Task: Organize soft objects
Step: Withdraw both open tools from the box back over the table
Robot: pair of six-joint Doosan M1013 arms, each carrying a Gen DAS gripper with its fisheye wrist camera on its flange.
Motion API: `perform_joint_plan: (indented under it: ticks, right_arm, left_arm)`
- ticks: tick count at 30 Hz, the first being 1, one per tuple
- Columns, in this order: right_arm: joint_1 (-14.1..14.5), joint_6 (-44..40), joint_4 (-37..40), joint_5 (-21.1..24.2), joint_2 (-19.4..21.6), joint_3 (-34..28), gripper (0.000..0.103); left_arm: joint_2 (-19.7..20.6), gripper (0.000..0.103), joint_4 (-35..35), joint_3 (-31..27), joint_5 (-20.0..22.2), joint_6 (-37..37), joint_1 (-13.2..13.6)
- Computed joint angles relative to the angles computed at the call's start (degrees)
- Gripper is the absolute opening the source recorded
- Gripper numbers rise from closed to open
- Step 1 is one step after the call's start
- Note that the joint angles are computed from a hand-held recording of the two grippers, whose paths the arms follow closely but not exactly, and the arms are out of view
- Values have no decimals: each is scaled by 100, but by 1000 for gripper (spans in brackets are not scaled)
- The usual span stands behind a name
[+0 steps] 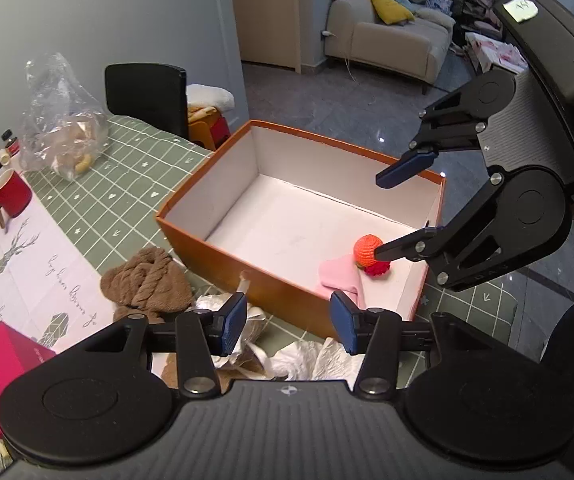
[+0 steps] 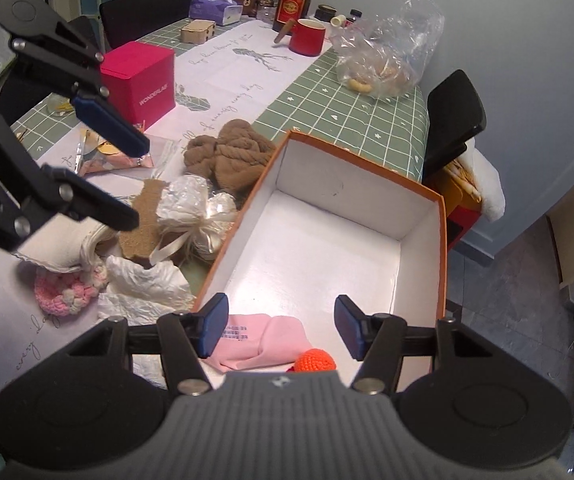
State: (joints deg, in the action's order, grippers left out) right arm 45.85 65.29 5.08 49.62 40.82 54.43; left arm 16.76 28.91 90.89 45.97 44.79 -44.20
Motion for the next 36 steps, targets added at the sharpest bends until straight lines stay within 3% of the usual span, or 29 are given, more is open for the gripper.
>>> perform_joint_plan:
  ticks: [6,17,24,31,36]
  right_arm:
    - [109,-73,1,-161,-95,135,60]
    - [349,-287,187,-924,-275,842,60]
    - [506,-684,477,-1035,-284,1148,60]
    - [630,-964,680,-983,-180,1218,63]
    - [654,-1122,1075,-1182,-125,1303,64]
  left_arm:
    - [-341,58,437,460,-112,-593,-125]
    - [-843,64,1091,1451,-439,-1816,-397]
    - [-907,65,1160,1837,-439,-2114,-528]
    - [-896,76,2211,2208,-493,-3379,-828]
    - [-778,78,2499,2306,-120,-3787,-1020]
